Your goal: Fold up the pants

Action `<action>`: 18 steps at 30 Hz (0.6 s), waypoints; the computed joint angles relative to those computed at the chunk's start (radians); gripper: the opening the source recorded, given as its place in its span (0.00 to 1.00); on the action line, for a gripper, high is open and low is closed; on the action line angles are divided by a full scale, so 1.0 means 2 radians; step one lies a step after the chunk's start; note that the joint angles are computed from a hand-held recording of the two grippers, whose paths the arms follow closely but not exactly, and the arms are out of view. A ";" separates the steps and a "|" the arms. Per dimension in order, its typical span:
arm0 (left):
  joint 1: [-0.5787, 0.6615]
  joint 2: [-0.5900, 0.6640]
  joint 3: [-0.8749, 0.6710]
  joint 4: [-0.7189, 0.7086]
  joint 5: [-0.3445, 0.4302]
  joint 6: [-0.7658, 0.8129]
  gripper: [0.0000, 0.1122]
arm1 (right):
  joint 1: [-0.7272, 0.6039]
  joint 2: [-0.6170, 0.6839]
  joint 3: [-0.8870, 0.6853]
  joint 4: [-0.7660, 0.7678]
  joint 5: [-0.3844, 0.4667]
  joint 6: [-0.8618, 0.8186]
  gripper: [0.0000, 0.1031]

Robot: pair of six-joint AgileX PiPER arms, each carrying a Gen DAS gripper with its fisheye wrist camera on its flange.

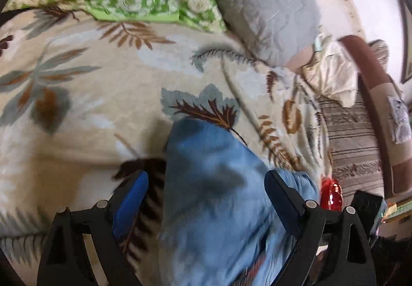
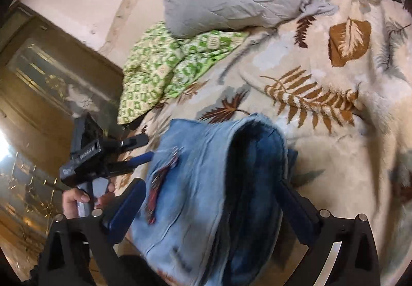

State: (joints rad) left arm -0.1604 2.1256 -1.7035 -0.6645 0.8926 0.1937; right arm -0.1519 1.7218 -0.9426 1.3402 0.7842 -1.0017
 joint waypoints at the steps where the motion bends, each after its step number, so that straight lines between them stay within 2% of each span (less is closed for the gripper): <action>1: -0.004 0.019 -0.028 0.009 0.015 -0.013 0.82 | 0.002 0.009 -0.006 0.002 -0.005 -0.003 0.92; 2: -0.011 0.041 -0.065 0.027 0.035 -0.030 0.82 | 0.004 0.015 -0.008 0.009 -0.006 -0.010 0.85; 3: -0.017 0.062 -0.098 0.044 0.053 -0.041 0.81 | 0.006 0.022 -0.011 0.016 -0.005 -0.018 0.71; 4: -0.022 0.072 -0.113 0.056 0.063 -0.046 0.81 | 0.008 0.028 -0.012 0.019 -0.006 -0.023 0.52; 5: -0.026 0.082 -0.128 0.063 0.072 -0.043 0.61 | 0.014 0.032 -0.011 0.013 -0.017 -0.022 0.37; 6: -0.028 0.085 -0.132 0.067 0.074 -0.041 0.41 | 0.017 0.037 -0.012 0.007 -0.020 -0.021 0.17; 8: -0.023 0.093 -0.137 0.075 0.069 -0.050 0.31 | 0.024 0.040 0.006 0.016 -0.038 -0.037 0.11; 12: -0.005 0.112 -0.133 0.047 0.066 -0.034 0.30 | 0.023 0.044 0.080 0.139 -0.046 -0.166 0.09; 14: -0.010 0.107 -0.127 0.056 0.059 -0.034 0.30 | 0.021 0.045 0.087 0.163 -0.042 -0.183 0.09; 16: -0.015 0.100 -0.127 0.072 0.057 -0.037 0.38 | 0.020 0.046 0.071 0.130 -0.042 -0.147 0.09; 17: -0.017 0.088 -0.115 0.076 0.046 -0.035 0.49 | 0.019 0.044 0.065 0.113 -0.040 -0.135 0.14; 18: -0.019 0.068 -0.090 0.081 0.027 -0.036 0.65 | 0.014 0.040 0.058 0.093 -0.033 -0.114 0.17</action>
State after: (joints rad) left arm -0.1981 2.2609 -1.8829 -0.5028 0.9468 0.1211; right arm -0.1238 1.8014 -0.8256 1.5263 0.7192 -1.2297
